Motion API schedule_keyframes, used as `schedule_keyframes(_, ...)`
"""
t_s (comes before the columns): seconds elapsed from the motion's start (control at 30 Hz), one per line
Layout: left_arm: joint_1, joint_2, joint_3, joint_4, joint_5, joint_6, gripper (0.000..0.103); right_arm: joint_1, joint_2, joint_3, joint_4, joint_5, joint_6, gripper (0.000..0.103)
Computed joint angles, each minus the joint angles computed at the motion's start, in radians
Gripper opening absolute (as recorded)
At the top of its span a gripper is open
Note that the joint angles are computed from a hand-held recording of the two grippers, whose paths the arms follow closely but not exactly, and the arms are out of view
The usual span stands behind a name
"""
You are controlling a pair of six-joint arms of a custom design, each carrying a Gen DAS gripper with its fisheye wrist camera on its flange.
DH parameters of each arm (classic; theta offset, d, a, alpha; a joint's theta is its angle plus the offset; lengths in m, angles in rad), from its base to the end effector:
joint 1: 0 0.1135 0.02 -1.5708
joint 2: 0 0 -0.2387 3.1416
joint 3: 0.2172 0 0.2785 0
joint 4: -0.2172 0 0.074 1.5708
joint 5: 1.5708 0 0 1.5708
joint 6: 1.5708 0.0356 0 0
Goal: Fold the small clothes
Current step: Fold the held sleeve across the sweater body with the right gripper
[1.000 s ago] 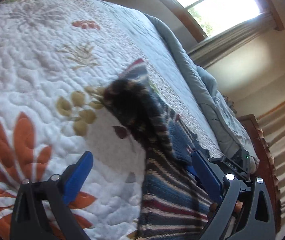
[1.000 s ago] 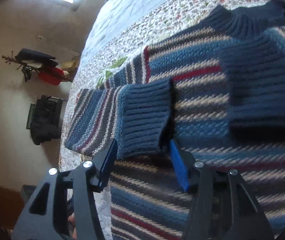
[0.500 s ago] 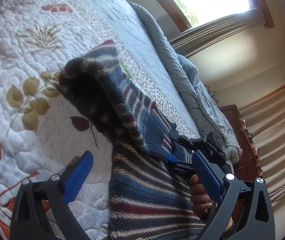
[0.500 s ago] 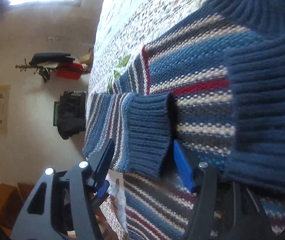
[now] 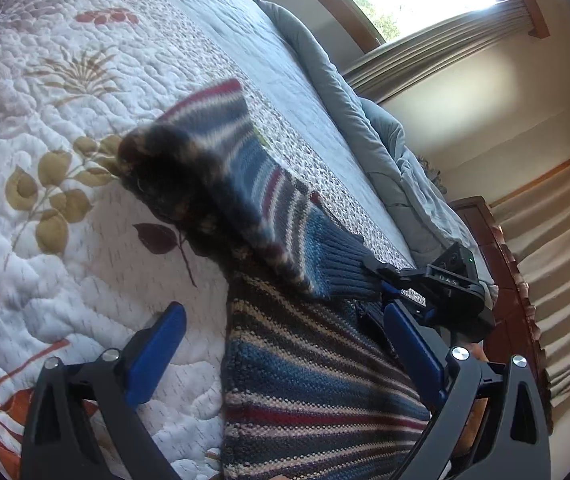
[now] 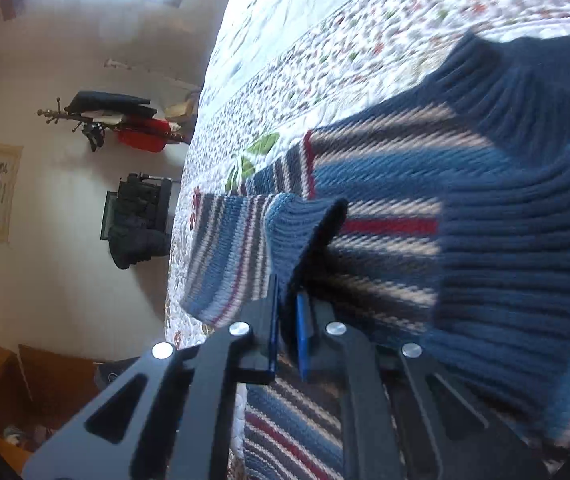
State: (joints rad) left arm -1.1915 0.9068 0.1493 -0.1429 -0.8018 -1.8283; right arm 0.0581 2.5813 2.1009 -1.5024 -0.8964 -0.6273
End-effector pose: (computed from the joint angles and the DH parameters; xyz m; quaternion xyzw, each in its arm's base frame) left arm 0.0879 -0.1513 0.0808 -0.3941 0.7856 -0.2799 0.3863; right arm 0.4502 0.0540 0.0797 0.2129 -0.8607 -0.4589 0.0578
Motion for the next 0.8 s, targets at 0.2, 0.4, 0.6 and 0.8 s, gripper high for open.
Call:
schedule_keyframes(0.2, -0.001, 0.003, -0.008, -0.008, -0.005, -0.039, 0.099, -0.008, -0.021, -0.083, 0.083, 0.047, 0.038, 0.006)
schedule_keyframes(0.4, -0.005, -0.002, -0.026, 0.007, 0.0, -0.044, 0.099, -0.007, -0.107, -0.213, 0.199, 0.112, 0.057, 0.037)
schedule_keyframes(0.6, 0.001, -0.012, -0.021, 0.01, 0.001, -0.013, 0.099, -0.046, -0.099, -0.248, 0.159, 0.098, 0.073, 0.042)
schedule_keyframes(0.8, -0.002, -0.01, -0.026, 0.019, -0.001, -0.022, 0.099, -0.041, 0.006, -0.172, 0.047, -0.055, 0.066, 0.032)
